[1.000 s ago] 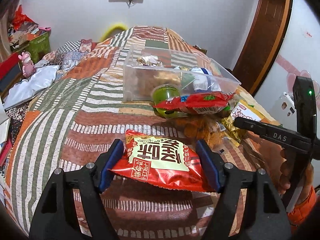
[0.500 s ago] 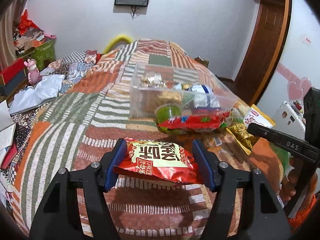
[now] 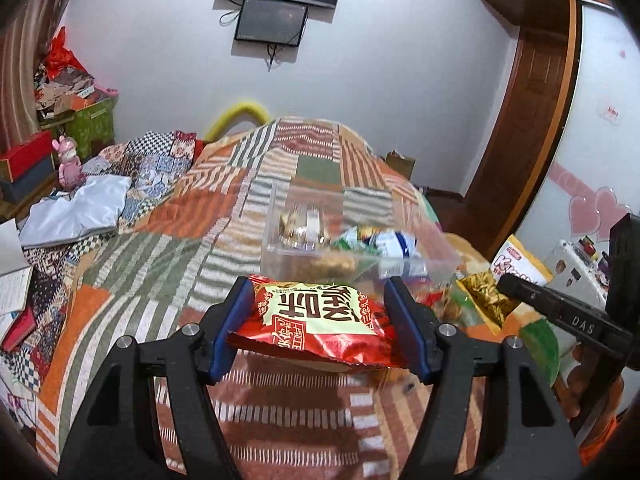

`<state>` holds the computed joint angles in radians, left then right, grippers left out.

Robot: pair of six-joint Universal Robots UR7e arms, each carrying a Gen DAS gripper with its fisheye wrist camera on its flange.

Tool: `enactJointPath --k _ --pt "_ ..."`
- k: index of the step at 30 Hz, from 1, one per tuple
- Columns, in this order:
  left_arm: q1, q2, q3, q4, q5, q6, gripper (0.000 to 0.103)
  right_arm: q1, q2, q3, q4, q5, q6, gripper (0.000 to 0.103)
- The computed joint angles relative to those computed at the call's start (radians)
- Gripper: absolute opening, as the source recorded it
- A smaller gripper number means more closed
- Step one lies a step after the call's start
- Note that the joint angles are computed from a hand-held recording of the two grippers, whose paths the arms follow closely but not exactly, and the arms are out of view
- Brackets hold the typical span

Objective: Organize snacks
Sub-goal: 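Lift the red bag into the clear box with the left gripper while the right drops the Kacaa packet in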

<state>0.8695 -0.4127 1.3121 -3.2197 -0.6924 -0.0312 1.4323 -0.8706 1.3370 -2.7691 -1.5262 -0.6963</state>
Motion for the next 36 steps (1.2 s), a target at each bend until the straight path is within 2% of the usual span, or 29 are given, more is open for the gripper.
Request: enactJointPath --k 12,16,22,28,36 --pt "0.024 0.092 -0.228 0.073 -0.051 0.088 0.066 0.022 0.064 -0.106 0.016 0.020 -0.012 0.019" --pt "0.038 0.123 -0.319 0.145 -0.093 0.088 0.067 0.028 0.092 -0.155 0.038 0.014 -0.012 0.019" --pt "0.049 0.200 -0.478 0.223 -0.091 0.135 0.066 0.039 0.140 -0.235 0.069 0.001 -0.014 0.020" --pt "0.065 0.311 -0.692 0.321 -0.068 0.194 0.066 0.049 0.199 -0.326 0.118 -0.022 -0.021 0.019" --pt "0.097 0.478 -1.028 0.537 -0.056 0.185 0.066 0.062 0.292 -0.462 0.214 -0.078 -0.041 0.020"
